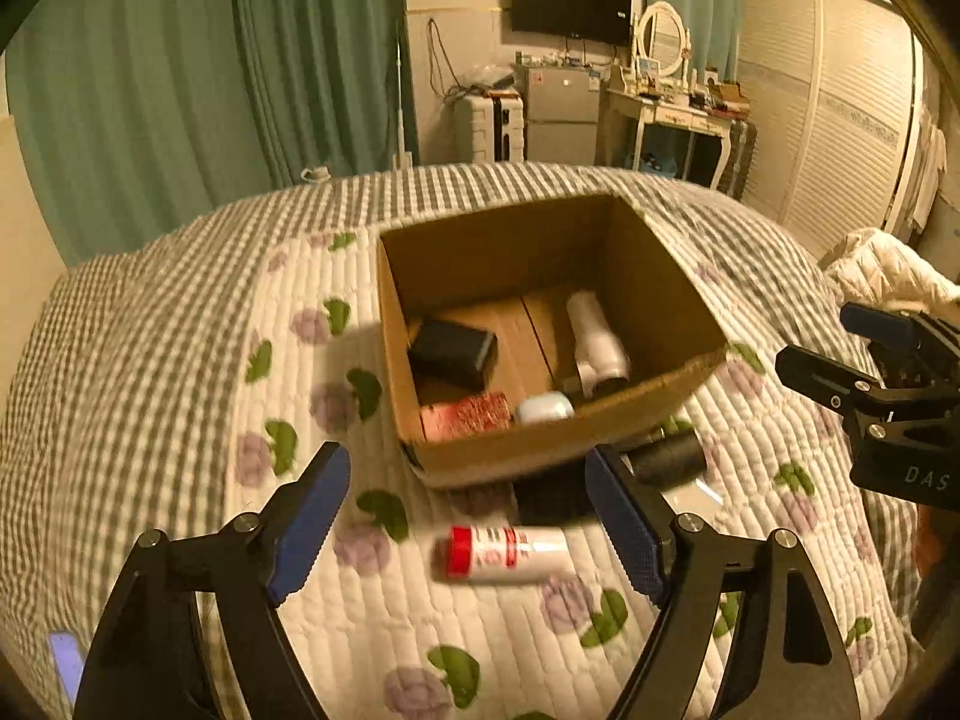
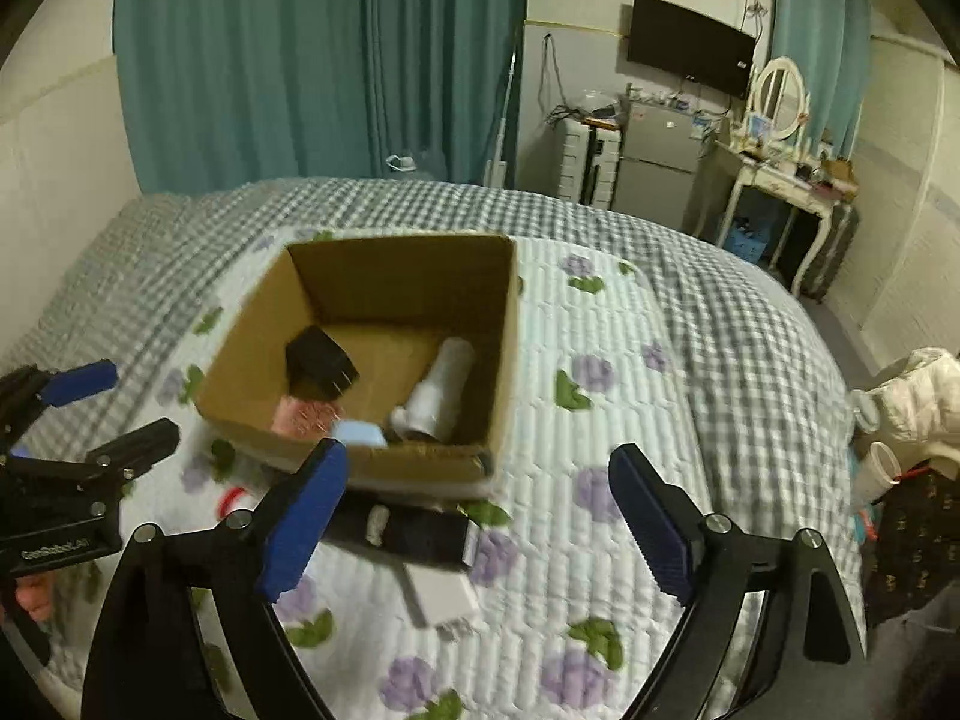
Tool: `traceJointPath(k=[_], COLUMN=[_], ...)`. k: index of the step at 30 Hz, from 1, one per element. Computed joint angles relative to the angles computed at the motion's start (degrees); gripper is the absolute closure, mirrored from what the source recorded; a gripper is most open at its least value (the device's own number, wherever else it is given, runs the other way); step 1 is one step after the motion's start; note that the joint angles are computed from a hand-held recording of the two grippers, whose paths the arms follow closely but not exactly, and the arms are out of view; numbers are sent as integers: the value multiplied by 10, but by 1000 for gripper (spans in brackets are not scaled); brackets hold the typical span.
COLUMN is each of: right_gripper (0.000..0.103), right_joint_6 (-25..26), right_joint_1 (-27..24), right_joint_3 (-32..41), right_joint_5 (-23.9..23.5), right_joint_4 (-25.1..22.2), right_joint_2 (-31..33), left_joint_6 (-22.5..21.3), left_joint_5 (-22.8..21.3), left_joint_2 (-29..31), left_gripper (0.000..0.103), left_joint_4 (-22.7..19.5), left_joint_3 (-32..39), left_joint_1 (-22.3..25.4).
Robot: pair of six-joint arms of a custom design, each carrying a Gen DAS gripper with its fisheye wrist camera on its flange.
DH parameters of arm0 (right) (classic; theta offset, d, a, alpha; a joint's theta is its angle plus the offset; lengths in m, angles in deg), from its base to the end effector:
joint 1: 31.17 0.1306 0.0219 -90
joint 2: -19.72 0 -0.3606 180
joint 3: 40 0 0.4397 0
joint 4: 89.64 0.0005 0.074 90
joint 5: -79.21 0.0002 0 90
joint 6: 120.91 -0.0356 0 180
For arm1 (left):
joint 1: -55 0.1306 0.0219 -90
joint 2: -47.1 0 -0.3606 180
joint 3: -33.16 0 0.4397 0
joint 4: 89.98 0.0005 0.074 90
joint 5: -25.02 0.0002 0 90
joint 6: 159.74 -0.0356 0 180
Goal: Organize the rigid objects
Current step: 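Grasp the white-red roll-on bottle with left tool while right tool grasps the white charger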
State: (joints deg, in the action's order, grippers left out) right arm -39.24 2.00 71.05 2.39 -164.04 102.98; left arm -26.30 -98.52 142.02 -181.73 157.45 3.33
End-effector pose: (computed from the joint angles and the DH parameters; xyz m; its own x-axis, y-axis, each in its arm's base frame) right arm 0.3756 0.2352 0.6146 -0.6600 -0.2629 -0.7037 -0.3092 0.9488 -0.0644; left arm 0.3151 -0.3677 0.6136 -0.7393 0.0111 -0.6732 -0.0184 0.9992 0.0367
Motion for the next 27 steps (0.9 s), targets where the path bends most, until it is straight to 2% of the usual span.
traceJointPath(k=[4,11,22,25,27], right_gripper=[14,14,17,26,40], right_joint_6=[9,13,49,58,67], right_joint_1=[3,-10,-18,-19,-19], right_joint_3=[-36,-88,-147,-151,-152], right_joint_5=[-4,-39,-90,-90,-89], right_joint_4=[5,10,11,16,19], right_joint_2=[-16,-16,4,12,16], left_joint_6=[24,32,19,14,10], left_joint_5=[31,82,139,147,147], left_joint_2=[-8,-15,-8,-2,2], left_gripper=[20,20,20,20,20], left_joint_4=[4,19,54,57,61], left_joint_3=[-35,-100,-142,-147,-151], left_joint_1=[0,11,28,30,32])
